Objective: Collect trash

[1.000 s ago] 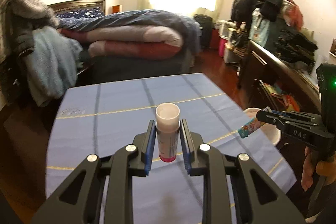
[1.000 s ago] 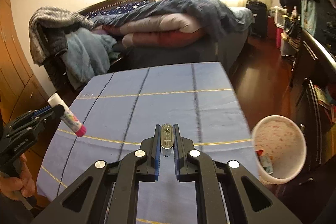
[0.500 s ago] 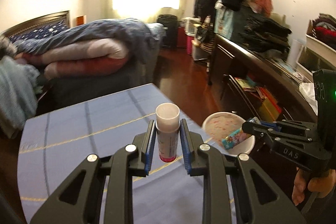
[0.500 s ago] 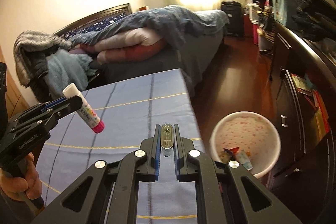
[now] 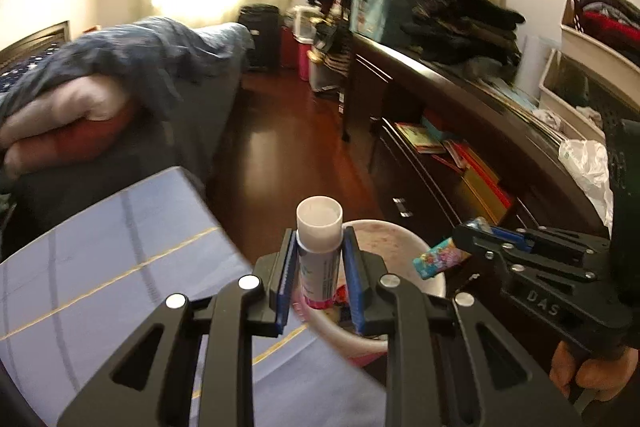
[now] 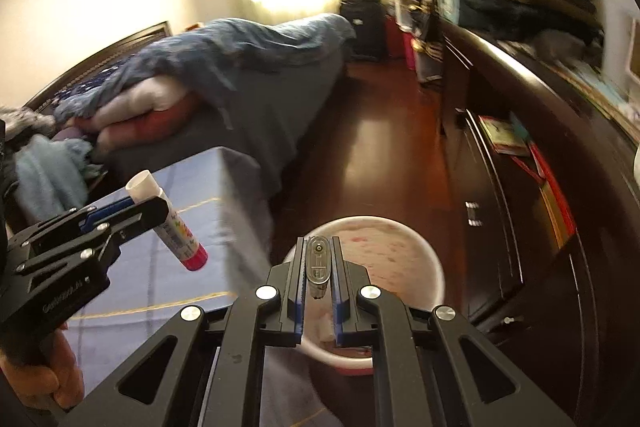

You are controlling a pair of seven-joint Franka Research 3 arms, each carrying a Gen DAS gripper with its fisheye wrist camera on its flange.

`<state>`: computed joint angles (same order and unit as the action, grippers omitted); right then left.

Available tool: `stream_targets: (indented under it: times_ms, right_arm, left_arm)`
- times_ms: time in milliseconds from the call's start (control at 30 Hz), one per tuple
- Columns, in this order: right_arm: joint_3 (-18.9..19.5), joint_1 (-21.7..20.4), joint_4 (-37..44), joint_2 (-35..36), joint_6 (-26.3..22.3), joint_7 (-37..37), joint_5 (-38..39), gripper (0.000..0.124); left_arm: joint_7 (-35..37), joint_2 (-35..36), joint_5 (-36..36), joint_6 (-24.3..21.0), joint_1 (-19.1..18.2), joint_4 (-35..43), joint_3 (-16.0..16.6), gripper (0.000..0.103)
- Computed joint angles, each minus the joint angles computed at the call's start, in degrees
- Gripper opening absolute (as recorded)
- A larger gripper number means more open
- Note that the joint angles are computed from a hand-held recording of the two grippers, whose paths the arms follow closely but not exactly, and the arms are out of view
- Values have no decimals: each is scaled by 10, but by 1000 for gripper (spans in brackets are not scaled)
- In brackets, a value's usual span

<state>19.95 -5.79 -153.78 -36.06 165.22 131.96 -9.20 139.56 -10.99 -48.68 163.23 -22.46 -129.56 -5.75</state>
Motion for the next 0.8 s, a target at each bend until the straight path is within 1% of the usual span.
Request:
stream_targets:
  times_ms: [100, 200, 267, 333, 367, 467, 533, 600, 633, 733, 767, 800]
  right_arm:
    - [-21, -8, -4, 29, 13, -6, 6, 11]
    - [-35, -20, -7, 59, 31, -10, 11, 11]
    - [-53, -15, -9, 83, 48, -21, 22, 11]
    - [-70, -7, -9, 107, 63, -34, 37, 11]
    - [-78, -4, -10, 119, 71, -41, 45, 11]
    - [-74, -17, -4, 146, 69, -41, 49, 17]
    - [-73, -21, -5, 153, 69, -38, 49, 21]
    - [-67, -29, -5, 156, 69, -32, 42, 26]
    - [-60, -36, -5, 154, 66, -26, 34, 30]
    - [-20, -75, -3, 139, 50, 13, -10, 39]
    - [-14, -81, -3, 135, 45, 23, -21, 42]
    - [-5, -86, -3, 125, 37, 37, -33, 45]
  left_arm:
    - [-6, 46, 2, -10, -2, 34, -14, 24]
    - [-36, 92, 27, -19, 15, 66, -42, 25]
    - [-53, 121, 38, -21, 26, 84, -59, 25]
    - [-82, 146, 70, -14, 35, 96, -74, 26]
    - [-95, 160, 82, -18, 39, 106, -81, 28]
    - [-119, 189, 102, -33, 56, 126, -100, 37]
    - [-126, 196, 111, -27, 67, 127, -113, 39]
    - [-119, 191, 100, -20, 83, 118, -128, 44]
    - [-118, 189, 96, -20, 88, 116, -132, 45]
    - [-117, 171, 78, -22, 100, 105, -134, 51]
    - [-111, 158, 65, -21, 103, 96, -132, 54]
    - [-111, 149, 60, -19, 103, 90, -128, 59]
